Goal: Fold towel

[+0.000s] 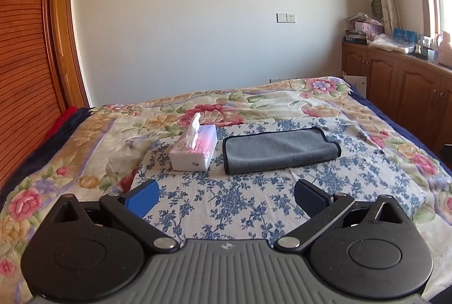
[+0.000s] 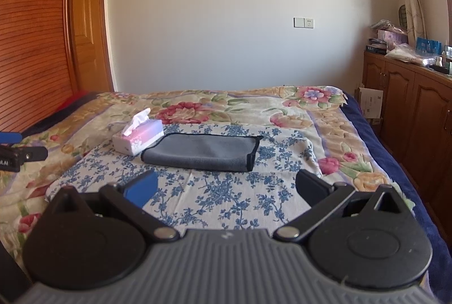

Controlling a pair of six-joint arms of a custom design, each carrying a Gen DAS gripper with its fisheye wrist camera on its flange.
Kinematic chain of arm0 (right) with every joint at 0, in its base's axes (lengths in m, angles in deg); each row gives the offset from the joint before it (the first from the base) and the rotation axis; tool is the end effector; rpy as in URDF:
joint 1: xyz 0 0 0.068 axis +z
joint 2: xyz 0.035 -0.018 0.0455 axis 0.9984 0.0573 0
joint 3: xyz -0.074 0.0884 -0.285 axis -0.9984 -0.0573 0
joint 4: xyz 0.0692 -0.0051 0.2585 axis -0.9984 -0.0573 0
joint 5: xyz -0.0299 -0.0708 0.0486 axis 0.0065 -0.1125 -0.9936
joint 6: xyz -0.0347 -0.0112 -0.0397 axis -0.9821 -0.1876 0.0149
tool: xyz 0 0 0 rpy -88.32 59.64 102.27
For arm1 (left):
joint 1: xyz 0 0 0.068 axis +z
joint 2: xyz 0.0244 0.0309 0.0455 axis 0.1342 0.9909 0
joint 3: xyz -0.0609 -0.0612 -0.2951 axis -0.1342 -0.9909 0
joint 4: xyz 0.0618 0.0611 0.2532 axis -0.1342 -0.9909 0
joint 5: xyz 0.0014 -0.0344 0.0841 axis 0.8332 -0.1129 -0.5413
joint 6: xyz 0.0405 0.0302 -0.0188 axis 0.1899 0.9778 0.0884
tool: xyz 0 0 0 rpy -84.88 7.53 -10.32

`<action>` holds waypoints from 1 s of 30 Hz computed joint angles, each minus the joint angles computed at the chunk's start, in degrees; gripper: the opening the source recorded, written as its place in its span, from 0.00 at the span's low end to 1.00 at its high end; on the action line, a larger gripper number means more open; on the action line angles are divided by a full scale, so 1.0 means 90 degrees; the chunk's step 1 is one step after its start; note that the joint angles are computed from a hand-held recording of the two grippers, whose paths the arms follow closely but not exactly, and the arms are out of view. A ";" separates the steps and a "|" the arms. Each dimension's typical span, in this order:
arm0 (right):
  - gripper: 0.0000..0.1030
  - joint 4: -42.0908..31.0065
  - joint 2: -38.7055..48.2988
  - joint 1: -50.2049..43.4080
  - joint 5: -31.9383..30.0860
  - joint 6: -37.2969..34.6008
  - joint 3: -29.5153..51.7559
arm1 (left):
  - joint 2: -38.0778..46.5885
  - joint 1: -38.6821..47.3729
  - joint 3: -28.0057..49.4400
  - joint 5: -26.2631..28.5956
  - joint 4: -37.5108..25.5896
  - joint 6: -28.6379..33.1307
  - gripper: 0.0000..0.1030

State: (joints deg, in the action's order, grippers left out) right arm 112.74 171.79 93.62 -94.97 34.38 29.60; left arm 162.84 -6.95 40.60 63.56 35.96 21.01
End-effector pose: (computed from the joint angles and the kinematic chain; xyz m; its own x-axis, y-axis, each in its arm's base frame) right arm 0.3190 0.0464 0.1566 -0.3740 -0.0861 -0.9234 -0.3318 0.9422 0.0465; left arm 0.2570 -0.0544 0.1788 -0.4641 0.0479 -0.8845 -0.0930 0.9904 0.1025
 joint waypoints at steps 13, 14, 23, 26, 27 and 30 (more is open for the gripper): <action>1.00 0.0835 0.0397 0.0272 0.0316 0.0134 -0.0399 | 0.0695 -0.0001 -0.0589 -0.0225 0.1215 -0.0179 1.00; 1.00 0.0916 0.0412 0.0291 0.0326 0.0120 -0.0448 | 0.0758 -0.0006 -0.0601 -0.0250 0.1274 -0.0184 1.00; 1.00 0.1462 0.0500 0.0374 0.0476 0.0124 -0.0738 | 0.0965 -0.0071 -0.0694 -0.0565 0.1617 -0.0224 1.00; 1.00 0.1555 0.0529 0.0332 0.0481 0.0204 -0.0764 | 0.0935 -0.0062 -0.0738 -0.0638 0.1649 -0.0278 1.00; 1.00 0.1561 0.0524 0.0320 0.0502 0.0226 -0.0771 | 0.0920 -0.0052 -0.0753 -0.0644 0.1658 -0.0292 1.00; 1.00 0.1728 0.0550 0.0301 0.0550 0.0326 -0.0823 | 0.0879 -0.0013 -0.0799 -0.0639 0.1725 -0.0319 1.00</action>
